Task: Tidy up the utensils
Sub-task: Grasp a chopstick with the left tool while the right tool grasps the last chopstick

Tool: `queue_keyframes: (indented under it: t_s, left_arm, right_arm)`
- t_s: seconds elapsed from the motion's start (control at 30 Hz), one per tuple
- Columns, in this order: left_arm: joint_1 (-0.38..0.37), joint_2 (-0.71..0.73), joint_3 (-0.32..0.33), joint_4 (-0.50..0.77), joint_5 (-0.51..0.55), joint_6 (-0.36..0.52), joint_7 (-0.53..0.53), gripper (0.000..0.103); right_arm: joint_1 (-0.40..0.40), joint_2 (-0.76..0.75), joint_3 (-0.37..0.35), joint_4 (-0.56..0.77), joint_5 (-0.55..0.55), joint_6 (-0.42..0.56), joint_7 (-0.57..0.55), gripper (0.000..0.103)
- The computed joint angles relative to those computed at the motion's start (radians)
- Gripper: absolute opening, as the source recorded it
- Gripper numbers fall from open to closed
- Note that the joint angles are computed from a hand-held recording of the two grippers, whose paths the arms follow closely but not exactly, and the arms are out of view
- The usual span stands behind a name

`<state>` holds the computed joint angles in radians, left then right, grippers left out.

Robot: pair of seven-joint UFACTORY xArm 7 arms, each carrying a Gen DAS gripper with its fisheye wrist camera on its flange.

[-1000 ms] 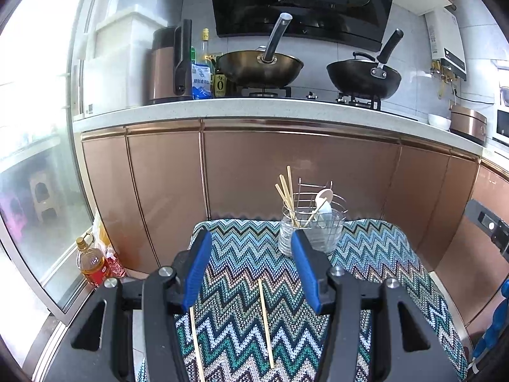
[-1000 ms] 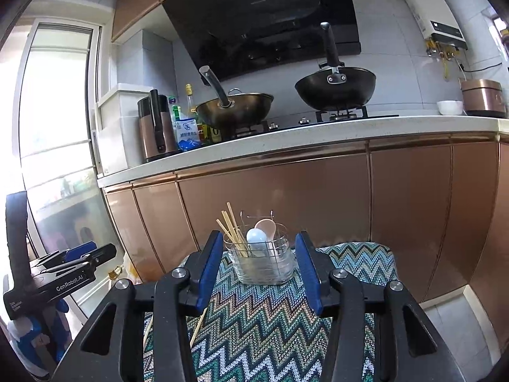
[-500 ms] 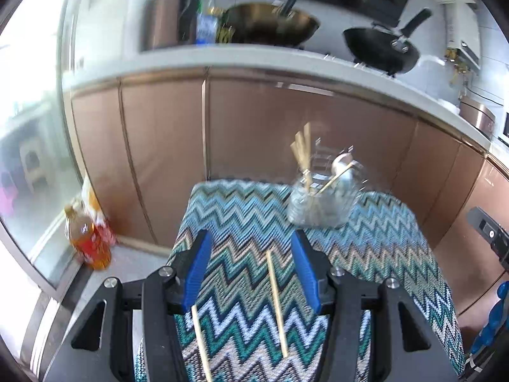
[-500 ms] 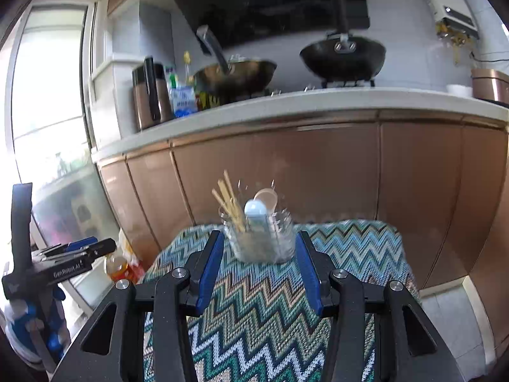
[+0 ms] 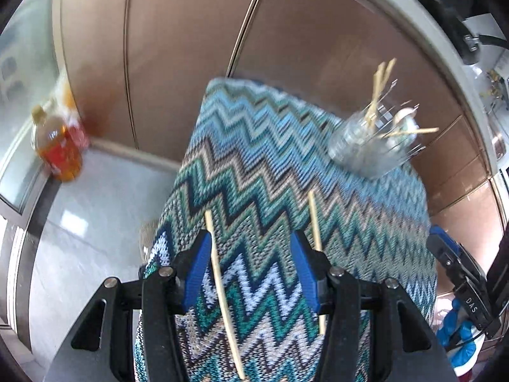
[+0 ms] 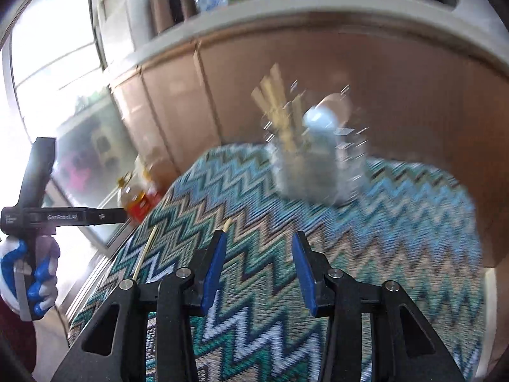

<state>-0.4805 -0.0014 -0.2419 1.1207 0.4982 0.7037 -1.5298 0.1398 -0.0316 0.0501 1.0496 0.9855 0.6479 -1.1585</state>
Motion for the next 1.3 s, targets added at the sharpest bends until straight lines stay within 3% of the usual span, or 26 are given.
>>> queue_keyframes:
  t_s: [0.1, 0.23, 0.33, 0.47, 0.7, 1.0, 1.3]
  left_arm:
    - [0.012, 0.029, 0.014, -0.008, -0.086, -0.024, 0.077, 0.048]
    - [0.027, 0.056, 0.033, -0.016, -0.182, -0.044, 0.153, 0.033]
    - [0.033, 0.072, 0.041, -0.010, -0.234, -0.036, 0.202, 0.029]
    - [0.033, 0.097, 0.047, 0.012, -0.272, 0.001, 0.249, 0.027]
    - [0.043, 0.124, 0.056, 0.009, -0.357, -0.012, 0.320, 0.022]
    - [0.037, 0.139, 0.064, 0.016, -0.356, -0.008, 0.362, 0.016]
    - [0.022, 0.142, 0.069, 0.026, -0.304, 0.020, 0.296, 0.009]
  right_arm:
    - [0.010, 0.100, 0.024, 0.086, -0.119, 0.053, 0.095, 0.037]
    - [0.017, 0.185, 0.063, 0.156, -0.237, 0.077, 0.170, 0.035]
    - [0.015, 0.250, 0.085, 0.218, -0.296, 0.118, 0.235, 0.031]
    - [0.021, 0.324, 0.109, 0.300, -0.370, 0.154, 0.316, 0.025]
    - [0.044, 0.424, 0.128, 0.427, -0.491, 0.226, 0.441, 0.019]
    - [0.093, 0.497, 0.138, 0.495, -0.633, 0.243, 0.563, 0.017]
    - [0.077, 0.462, 0.153, 0.440, -0.632, 0.202, 0.583, 0.010]
